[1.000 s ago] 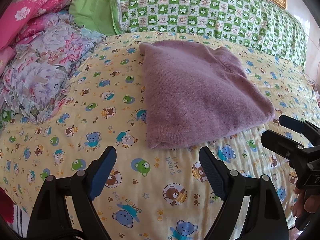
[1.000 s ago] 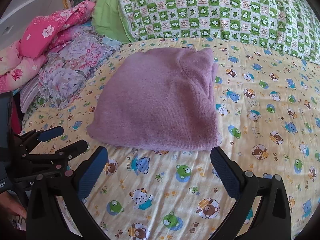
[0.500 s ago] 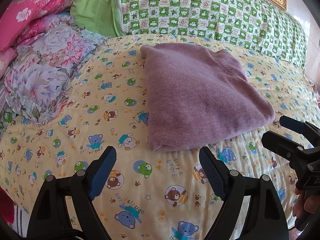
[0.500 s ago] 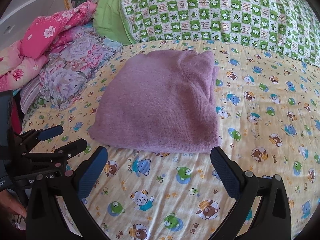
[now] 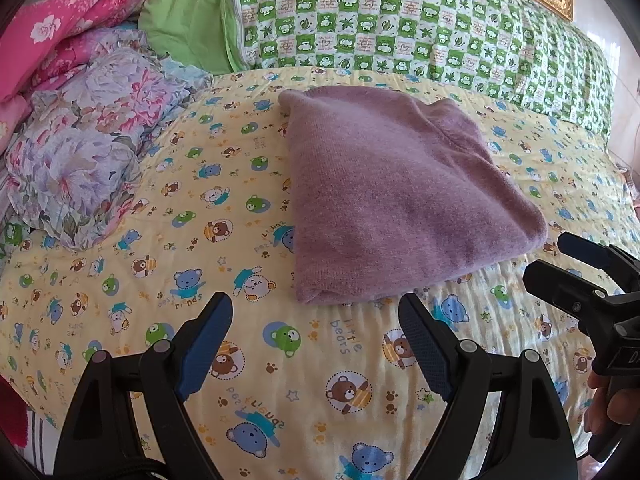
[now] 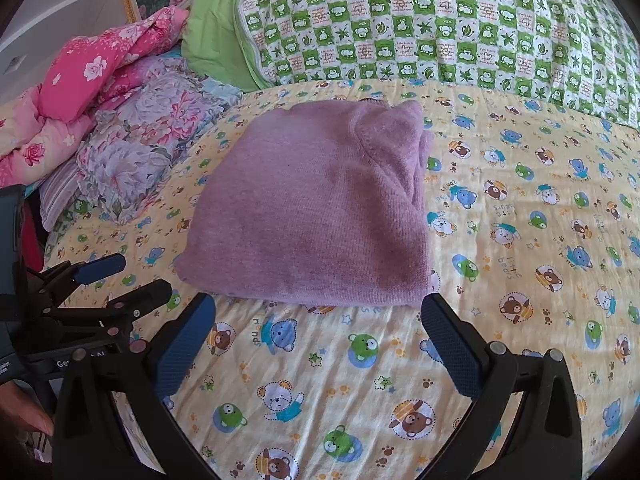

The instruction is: Fold small clothes

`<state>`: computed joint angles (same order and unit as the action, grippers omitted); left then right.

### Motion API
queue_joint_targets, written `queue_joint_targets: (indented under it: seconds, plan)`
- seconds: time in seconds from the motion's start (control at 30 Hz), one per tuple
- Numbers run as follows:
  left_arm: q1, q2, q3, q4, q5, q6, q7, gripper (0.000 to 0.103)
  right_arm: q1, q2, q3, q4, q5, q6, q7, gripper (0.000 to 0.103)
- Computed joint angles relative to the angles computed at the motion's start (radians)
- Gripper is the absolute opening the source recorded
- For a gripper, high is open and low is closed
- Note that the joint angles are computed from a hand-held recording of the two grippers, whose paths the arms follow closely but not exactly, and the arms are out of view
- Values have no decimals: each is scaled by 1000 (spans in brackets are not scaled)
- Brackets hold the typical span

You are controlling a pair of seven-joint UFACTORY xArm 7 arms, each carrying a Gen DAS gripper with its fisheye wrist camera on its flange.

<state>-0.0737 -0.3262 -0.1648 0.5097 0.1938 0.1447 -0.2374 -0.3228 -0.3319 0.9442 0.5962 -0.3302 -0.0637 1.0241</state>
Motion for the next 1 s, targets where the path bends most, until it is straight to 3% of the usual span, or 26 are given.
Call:
queue_joint_targets:
  seconds: [1.0]
  plan:
    - [9,16,0,13,22,5,-9,86,11,-10,-14,0,1,1,11,102]
